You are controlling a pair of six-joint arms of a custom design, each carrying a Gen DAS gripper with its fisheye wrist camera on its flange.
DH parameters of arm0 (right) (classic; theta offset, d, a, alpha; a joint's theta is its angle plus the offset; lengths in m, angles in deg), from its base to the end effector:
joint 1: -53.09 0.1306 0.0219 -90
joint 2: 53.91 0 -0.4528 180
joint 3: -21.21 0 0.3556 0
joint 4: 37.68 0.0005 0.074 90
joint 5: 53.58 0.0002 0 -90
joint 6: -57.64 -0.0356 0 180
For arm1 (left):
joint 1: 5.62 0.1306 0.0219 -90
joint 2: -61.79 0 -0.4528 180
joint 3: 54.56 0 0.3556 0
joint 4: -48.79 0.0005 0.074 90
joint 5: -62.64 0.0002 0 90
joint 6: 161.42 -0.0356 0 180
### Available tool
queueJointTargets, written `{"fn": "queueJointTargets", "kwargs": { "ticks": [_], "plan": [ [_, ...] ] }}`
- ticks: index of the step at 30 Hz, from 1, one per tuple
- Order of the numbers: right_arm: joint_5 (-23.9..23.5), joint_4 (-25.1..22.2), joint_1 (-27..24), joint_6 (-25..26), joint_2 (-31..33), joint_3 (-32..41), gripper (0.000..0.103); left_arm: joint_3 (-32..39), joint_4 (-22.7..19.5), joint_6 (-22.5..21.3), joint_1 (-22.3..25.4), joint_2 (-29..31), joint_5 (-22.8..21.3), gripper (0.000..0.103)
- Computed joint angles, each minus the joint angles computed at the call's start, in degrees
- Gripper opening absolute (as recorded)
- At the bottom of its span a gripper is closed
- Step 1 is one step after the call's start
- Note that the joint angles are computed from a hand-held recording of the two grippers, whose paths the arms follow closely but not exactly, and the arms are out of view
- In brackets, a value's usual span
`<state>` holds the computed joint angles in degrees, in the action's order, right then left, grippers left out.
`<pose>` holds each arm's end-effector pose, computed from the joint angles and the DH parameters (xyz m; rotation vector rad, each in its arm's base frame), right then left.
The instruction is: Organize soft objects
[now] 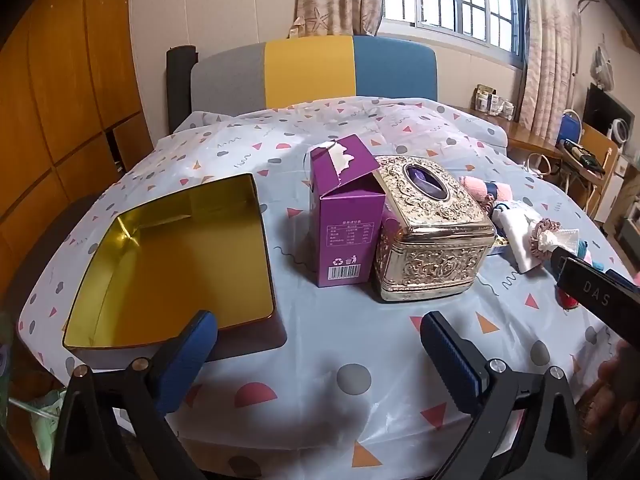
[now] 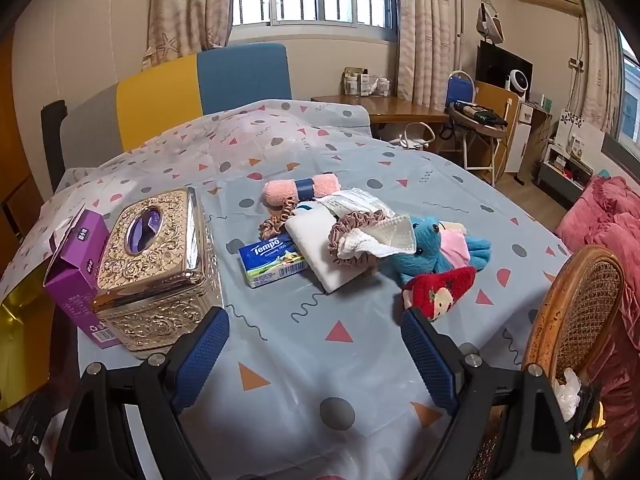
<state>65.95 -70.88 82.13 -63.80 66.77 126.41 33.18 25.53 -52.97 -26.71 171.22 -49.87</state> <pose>0.5900 0.3069 0.3461 0.2735 2.2680 -0.0859 0.5444 -0.1959 0.3505 -0.1354 2.2802 0.1070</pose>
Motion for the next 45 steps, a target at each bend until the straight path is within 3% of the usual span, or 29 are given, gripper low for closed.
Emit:
{"fn": "queueJointTargets", "kwargs": {
  "ticks": [7, 45],
  "plan": [
    [0.43, 0.19, 0.14, 0.58, 0.37, 0.35, 0.089, 1.04, -1.67, 0.46, 0.54, 0.67, 0.42, 0.103],
    [-1.49, -0.04, 0.55, 2.75, 0.81, 1.22, 0.089, 0.13, -1.03, 1.87, 0.62, 0.12, -0.14, 0.103]
  ]
}}
